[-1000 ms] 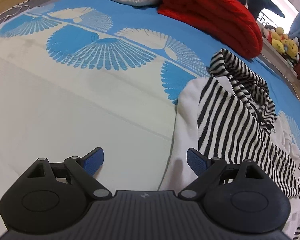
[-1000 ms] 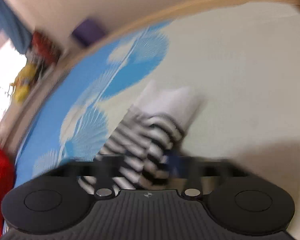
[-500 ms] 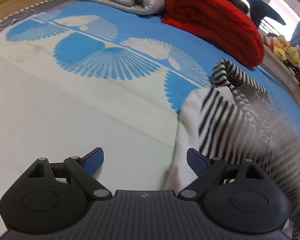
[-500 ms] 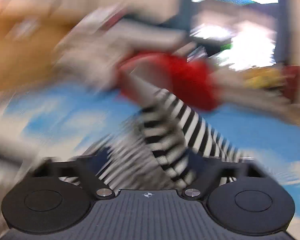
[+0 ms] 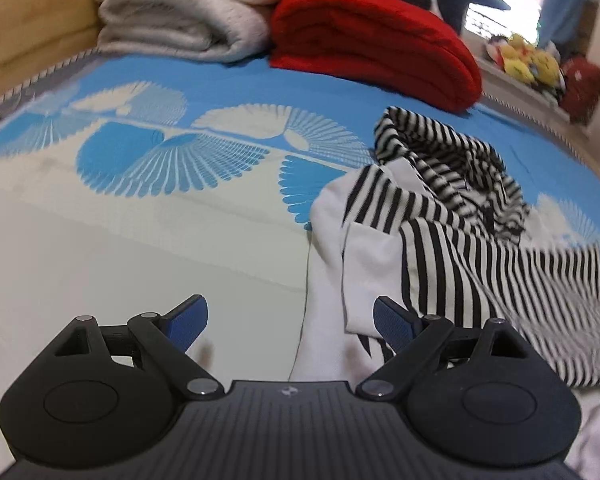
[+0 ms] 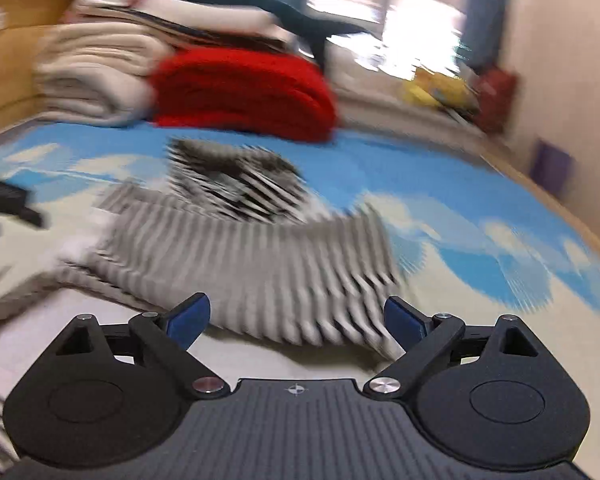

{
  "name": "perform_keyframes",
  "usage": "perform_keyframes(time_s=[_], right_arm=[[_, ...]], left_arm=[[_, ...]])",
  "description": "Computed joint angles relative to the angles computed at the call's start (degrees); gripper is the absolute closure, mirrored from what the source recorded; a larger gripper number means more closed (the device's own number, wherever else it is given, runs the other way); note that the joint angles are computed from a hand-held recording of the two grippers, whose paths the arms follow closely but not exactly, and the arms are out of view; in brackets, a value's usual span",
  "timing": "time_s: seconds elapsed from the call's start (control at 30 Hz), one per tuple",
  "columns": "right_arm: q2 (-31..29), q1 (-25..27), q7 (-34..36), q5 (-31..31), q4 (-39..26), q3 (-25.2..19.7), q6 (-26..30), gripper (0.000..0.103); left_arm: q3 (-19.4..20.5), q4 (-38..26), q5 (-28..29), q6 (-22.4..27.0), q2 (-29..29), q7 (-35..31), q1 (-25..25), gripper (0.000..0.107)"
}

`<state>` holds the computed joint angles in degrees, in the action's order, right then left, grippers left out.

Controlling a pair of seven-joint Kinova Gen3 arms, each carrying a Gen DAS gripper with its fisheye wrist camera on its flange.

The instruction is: Fold small clothes

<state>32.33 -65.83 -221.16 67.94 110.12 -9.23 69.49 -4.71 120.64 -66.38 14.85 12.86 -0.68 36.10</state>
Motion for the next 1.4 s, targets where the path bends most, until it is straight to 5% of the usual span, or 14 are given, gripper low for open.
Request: perform_keyframes(time_s=[0.23,0.53,1.4], right_arm=[[0.57,3.55,0.94,-0.61,0.66,1.42,-1.36,0.010],[-0.02,4.83,0.52,0.19,0.68,1.45,-2.64,0.010],[-0.84,6.87,0.01,-3.87,1.00,2.47,-6.02,0.010]], left_arm=[[0.78,0.34,-7.15,1.55,0.86,4.08,1.95,0.014],[4.14,0.54,-9.12,2.87,1.27,4.01,-0.08,0.014],[5.25,0.49,-6.84,2.87,1.35,1.36,-0.98,0.014]])
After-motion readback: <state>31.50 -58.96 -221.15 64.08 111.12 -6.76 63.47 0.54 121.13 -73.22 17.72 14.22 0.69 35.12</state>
